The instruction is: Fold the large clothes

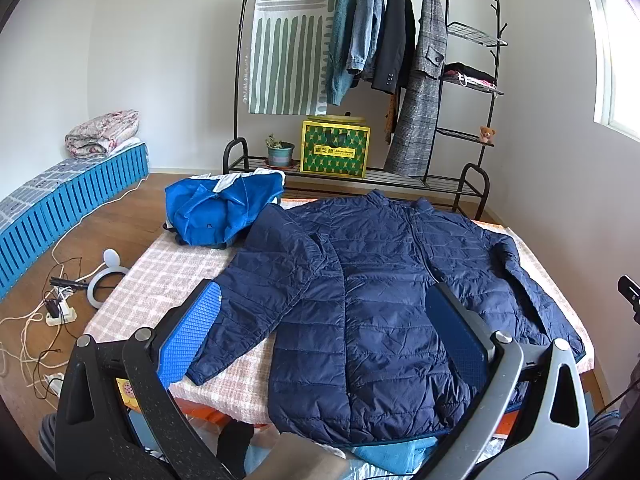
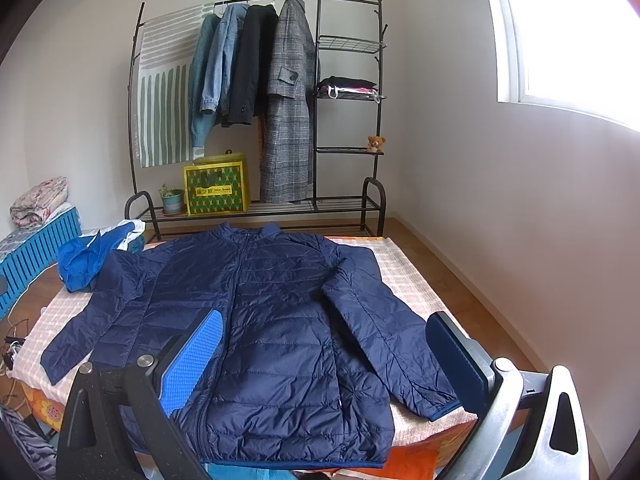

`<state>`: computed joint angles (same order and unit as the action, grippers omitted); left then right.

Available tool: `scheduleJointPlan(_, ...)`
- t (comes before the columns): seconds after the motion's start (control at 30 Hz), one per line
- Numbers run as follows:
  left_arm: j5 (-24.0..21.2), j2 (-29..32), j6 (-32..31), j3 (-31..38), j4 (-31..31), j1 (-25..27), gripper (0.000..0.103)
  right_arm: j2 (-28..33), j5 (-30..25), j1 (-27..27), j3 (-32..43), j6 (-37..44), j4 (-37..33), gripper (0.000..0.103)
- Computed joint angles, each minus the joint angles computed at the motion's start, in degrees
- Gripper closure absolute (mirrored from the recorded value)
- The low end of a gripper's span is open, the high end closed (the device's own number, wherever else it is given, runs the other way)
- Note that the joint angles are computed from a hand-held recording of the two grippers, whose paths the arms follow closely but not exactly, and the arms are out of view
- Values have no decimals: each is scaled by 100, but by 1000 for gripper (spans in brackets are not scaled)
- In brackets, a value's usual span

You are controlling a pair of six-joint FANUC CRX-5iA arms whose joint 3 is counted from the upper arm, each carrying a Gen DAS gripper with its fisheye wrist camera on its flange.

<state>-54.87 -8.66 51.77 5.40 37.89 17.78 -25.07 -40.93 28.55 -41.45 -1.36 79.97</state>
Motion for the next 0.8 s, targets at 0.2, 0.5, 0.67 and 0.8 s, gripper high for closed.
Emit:
scheduleJointPlan(0.2,8,169,103,159,-67,59,0,172,155,-16,158,22,41,0)
scheduleJointPlan(0.5,-37,791,209,639,142,325,0,655,936,-137,526,-55,484,0)
scheduleJointPlan(0.67,211,1220,43,934,228,491,0,1059,1677,-386,782,-694,1429,1)
scheduleJointPlan(0.8,65,1693,177,1587,-161,557,0,1540,2316,-414,1164,-822,1825,2)
